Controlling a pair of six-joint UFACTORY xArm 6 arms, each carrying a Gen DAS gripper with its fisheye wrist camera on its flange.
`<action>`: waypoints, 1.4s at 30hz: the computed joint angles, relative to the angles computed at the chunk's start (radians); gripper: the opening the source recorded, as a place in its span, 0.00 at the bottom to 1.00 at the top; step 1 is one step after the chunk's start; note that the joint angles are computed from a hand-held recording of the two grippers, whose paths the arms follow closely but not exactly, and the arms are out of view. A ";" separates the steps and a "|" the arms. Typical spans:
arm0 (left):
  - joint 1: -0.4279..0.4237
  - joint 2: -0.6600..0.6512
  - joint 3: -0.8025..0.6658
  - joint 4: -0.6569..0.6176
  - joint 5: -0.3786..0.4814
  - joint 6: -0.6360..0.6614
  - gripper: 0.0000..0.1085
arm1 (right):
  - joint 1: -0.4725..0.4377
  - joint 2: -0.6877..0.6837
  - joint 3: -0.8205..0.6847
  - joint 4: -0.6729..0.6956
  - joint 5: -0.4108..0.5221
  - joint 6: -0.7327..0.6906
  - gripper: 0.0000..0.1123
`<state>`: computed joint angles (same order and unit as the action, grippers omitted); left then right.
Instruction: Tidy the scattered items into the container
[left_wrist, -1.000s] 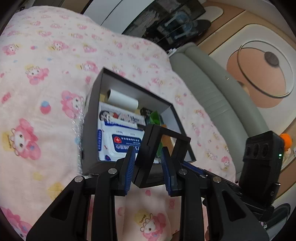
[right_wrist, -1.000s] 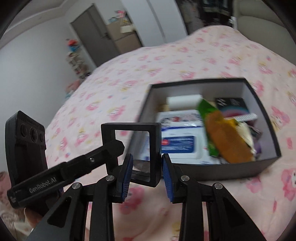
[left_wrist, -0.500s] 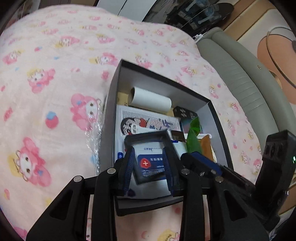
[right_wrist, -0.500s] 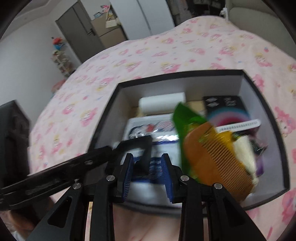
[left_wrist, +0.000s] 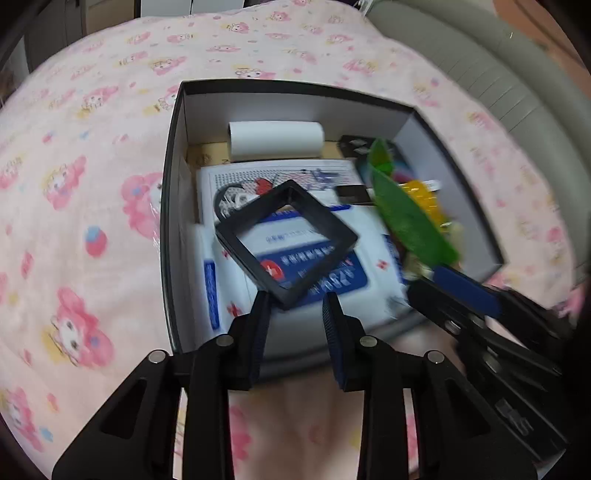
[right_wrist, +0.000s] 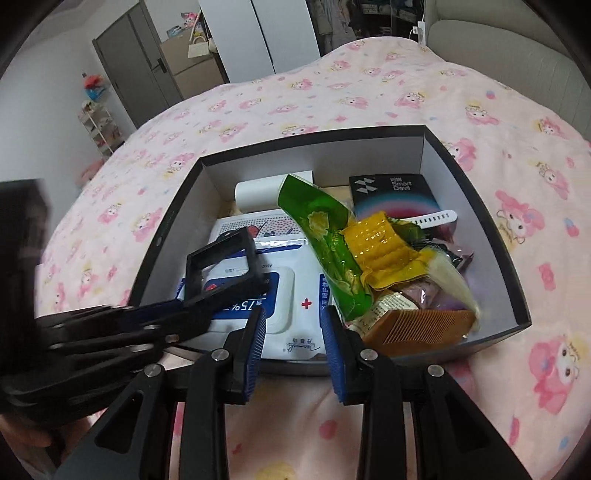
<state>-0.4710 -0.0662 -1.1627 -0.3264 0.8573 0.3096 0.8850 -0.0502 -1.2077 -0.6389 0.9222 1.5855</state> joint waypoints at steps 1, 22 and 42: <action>-0.008 0.015 -0.012 0.034 -0.017 -0.015 0.27 | -0.003 -0.003 0.003 0.004 -0.007 -0.003 0.25; 0.022 -0.179 0.144 -0.120 -0.320 -0.048 0.71 | 0.088 0.064 -0.196 -0.045 0.341 0.005 0.30; 0.031 -0.577 0.312 0.121 -0.370 -0.237 0.94 | 0.335 0.187 -0.555 -0.270 0.730 -0.028 0.67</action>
<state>-0.4398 -0.6431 -0.8503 -0.2057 0.4875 0.0728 1.2198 0.1369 -1.7624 -0.9086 1.6525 1.5576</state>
